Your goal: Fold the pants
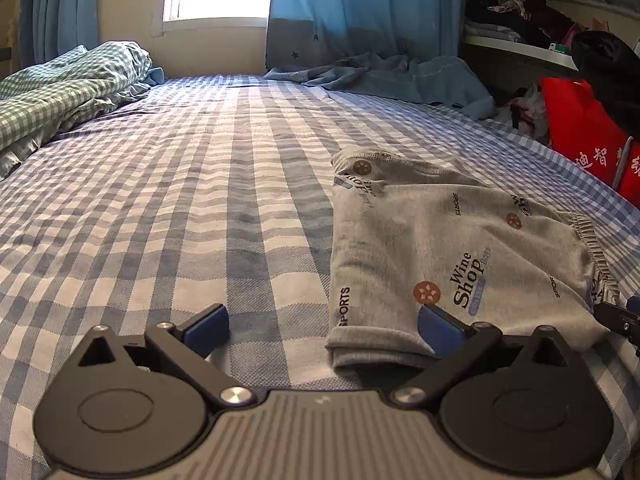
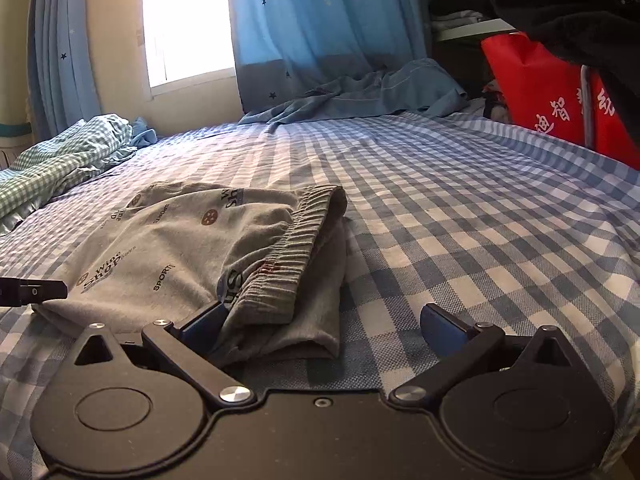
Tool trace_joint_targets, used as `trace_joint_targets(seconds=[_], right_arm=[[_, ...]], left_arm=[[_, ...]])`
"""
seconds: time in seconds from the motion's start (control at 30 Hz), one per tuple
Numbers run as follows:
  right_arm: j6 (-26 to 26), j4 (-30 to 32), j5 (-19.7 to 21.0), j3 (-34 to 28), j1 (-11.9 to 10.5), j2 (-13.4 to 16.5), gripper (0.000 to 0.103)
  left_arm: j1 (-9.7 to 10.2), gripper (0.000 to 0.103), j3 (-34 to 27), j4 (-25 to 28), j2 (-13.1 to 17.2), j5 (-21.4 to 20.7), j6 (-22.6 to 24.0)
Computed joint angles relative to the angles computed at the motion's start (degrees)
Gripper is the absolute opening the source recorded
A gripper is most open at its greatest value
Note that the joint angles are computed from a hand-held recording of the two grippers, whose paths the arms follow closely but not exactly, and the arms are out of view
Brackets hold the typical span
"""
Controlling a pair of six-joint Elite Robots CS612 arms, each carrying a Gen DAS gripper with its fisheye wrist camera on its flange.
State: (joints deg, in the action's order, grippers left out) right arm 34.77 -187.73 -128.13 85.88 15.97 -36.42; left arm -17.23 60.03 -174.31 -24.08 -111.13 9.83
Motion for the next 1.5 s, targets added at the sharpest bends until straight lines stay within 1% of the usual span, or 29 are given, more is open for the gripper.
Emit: trace_joint_targets(seconds=[0.1,0.17,0.23,0.33,0.37,0.4,0.43,0.5,0.53,0.57,0.63,0.7,0.73,0.83,0.9,0.93,0.97,1.0,1.03,1.1,1.17,1.2,1.27,1.3,1.33,1.37,1.43,1.47,1.5], right_arm=[[1.78,0.58,-0.47,0.16,0.31,-0.68,0.102],[0.8,-1.38,-1.32,-0.29,0.53,-0.43,0.102],[-0.25,-1.69,-1.66,-1.0,0.59,-0.1,0.102],[2.12,5.19,0.16,-1.73,0.18,-0.38,0.102],[2.42,5.53,0.41,-1.8,0.23,-0.06,0.102],[1.87,3.48,-1.09,-1.95,0.65,0.58,0.102],[1.85,2.72,-1.42,-1.79,0.82,0.72,0.102],[1.22,0.17,-1.48,-1.1,1.07,0.95,0.102],[0.73,-1.01,-0.66,-0.42,1.01,0.72,0.102],[-0.11,-2.41,0.83,0.43,0.79,0.31,0.102],[-2.22,-6.74,4.57,2.23,-0.12,-0.4,0.102],[-3.85,-10.75,8.22,3.1,-1.62,-0.76,0.102],[-4.17,-11.32,10.93,3.19,-2.75,-1.02,0.102],[-4.04,-9.84,21.84,2.51,-6.73,-1.55,0.102],[-2.64,-8.92,27.94,1.14,-9.09,-0.97,0.102],[-1.23,-8.94,31.12,0.58,-10.25,-0.54,0.102],[0.1,-9.86,33.24,0.13,-11.07,-0.06,0.102],[1.82,-11.39,34.93,-0.21,-11.72,0.42,0.102],[3.91,-12.48,36.6,-0.45,-12.3,0.76,0.102],[7.03,-14.52,39.06,-0.58,-13.13,1.22,0.102],[7.35,-16.72,40.17,-0.43,-13.39,1.62,0.102],[6.82,-17.46,40.34,-0.32,-13.35,1.73,0.102],[6.8,-19.51,40.68,-0.03,-13.3,1.94,0.102],[7.5,-20.33,40.21,0.08,-13.19,2.03,0.098],[8.26,-20.93,39.94,0.28,-13.1,2.11,0.09],[8.68,-20.68,39.19,0.39,-12.95,2.05,0.085],[9.56,-19.89,36.53,0.57,-12.49,1.87,0.066],[10.59,-19.86,35.35,0.86,-12.27,1.87,0.061],[11.54,-19.58,34.46,1.05,-12.19,1.79,0.05]], left_arm=[[0.22,0.102,0.19,-0.65,0.06,-0.93,-0.88],[0.34,0.102,0.43,-0.75,-0.03,-1.29,-1.13],[0.37,0.102,1.12,-1.01,-0.36,-1.09,-0.99],[0.3,0.102,2.54,-1.93,-1.0,-0.25,0.13],[0.28,0.102,2.97,-2.17,-1.2,0.03,0.45],[0.26,0.102,3.36,-2.24,-1.41,0.27,0.77],[0.27,0.102,3.7,-2.17,-1.62,0.42,1.19],[0.34,0.102,4.34,-1.27,-2.18,0.44,2.65],[0.49,0.102,4.83,-0.29,-2.7,0.18,3.51],[0.8,0.102,5.05,0.84,-3.12,-0.96,3.91],[1.62,0.102,4.41,3.26,-3.45,-5.04,3.59],[2.02,0.103,2.3,3.99,-2.78,-7.95,0.33],[2.05,0.103,0.83,4.17,-2.14,-8.78,-1.22],[1.27,0.103,-5.39,6.41,0.8,-7.8,-4.69],[0.66,0.103,-10.22,11.68,2.99,-7.16,-4.27],[0.17,0.103,-12.71,15.24,4.07,-5.74,-4.6],[-0.17,0.103,-13.95,16.67,4.73,-4.64,-5.9],[-0.46,0.102,-14.37,15.69,5.25,-3.72,-7.21],[-0.63,0.103,-13.76,13.03,5.35,-3.47,-7.3],[-0.71,0.103,-13.25,13.1,5.26,-4.84,-4.61],[-0.7,0.103,-11.18,9.45,4.92,-5.72,-1.52],[-0.63,0.102,-10.44,9.01,4.72,-6.49,0.36],[-0.29,0.103,-10.0,9.38,4.5,-8.65,1.63],[0.05,0.102,-10.02,10.39,4.43,-10.75,1.48],[0.36,0.102,-10.28,10.86,4.61,-12.35,0.92],[0.59,0.102,-10.15,10.63,4.62,-13.32,-0.01],[0.73,0.101,-9.63,11.3,4.15,-13.24,-1.6],[0.65,0.1,-9.37,12.41,3.7,-12.45,-2.32],[0.52,0.099,-8.92,13.37,3.12,-11.4,-3.18]])
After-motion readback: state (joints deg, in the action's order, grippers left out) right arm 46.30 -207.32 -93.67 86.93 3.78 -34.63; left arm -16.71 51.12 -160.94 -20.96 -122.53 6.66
